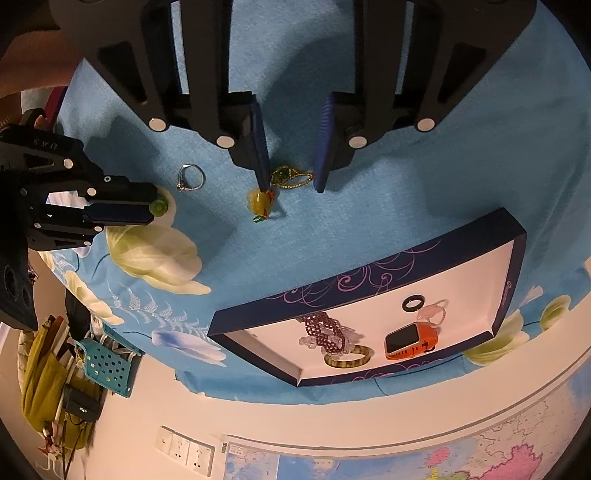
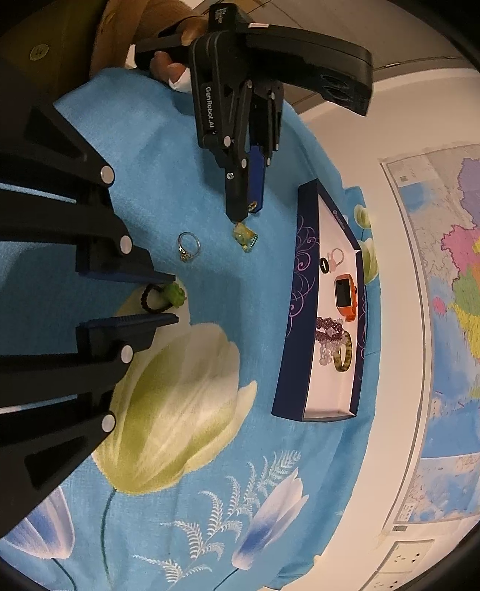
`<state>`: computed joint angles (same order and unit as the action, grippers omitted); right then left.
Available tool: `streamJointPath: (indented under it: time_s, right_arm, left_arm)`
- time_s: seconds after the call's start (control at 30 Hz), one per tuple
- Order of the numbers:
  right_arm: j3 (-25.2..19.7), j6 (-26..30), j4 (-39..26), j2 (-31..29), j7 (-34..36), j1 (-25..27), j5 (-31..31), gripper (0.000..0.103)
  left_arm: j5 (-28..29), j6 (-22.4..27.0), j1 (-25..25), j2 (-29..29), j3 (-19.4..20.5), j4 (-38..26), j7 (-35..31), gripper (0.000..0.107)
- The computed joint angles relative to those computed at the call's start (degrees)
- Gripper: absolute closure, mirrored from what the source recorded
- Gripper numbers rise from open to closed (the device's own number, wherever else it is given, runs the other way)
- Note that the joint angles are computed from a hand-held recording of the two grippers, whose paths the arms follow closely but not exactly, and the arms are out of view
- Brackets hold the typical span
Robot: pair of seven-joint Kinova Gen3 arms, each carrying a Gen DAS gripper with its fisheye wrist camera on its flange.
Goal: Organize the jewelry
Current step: 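Grasp the gold green-stone ring with the left tool while the right tool grasps the green charm, then carry the gold ring and green charm into the tray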
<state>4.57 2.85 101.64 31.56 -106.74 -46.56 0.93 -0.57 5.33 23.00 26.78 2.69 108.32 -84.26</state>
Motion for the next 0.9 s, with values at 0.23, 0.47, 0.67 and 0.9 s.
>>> streamJointPath:
  time_s: [0.23,0.47,0.67,0.9]
  right_arm:
    - [-5.7,-1.4,0.2,-0.3,1.1,5.4,-0.9,0.090]
    - [-7.2,-2.2,-0.8,-0.4,2.6,7.1,-1.4,0.090]
    - [-8.5,-1.8,-4.1,0.3,4.4,8.8,-1.2,0.090]
    - [-9.7,0.1,-10.2,2.3,6.7,10.3,-0.4,0.090]
  left_arm:
    - [0.7,-1.2,-1.4,-0.7,1.4,1.3,-0.1,0.089]
    - [1.3,-3.0,-3.5,-2.6,3.0,2.9,-0.7,0.089]
    - [1.5,-4.2,-4.0,-4.5,2.6,3.3,-1.3,0.089]
    - [1.7,-4.3,-0.7,-4.6,-2.9,0.9,-1.0,0.089]
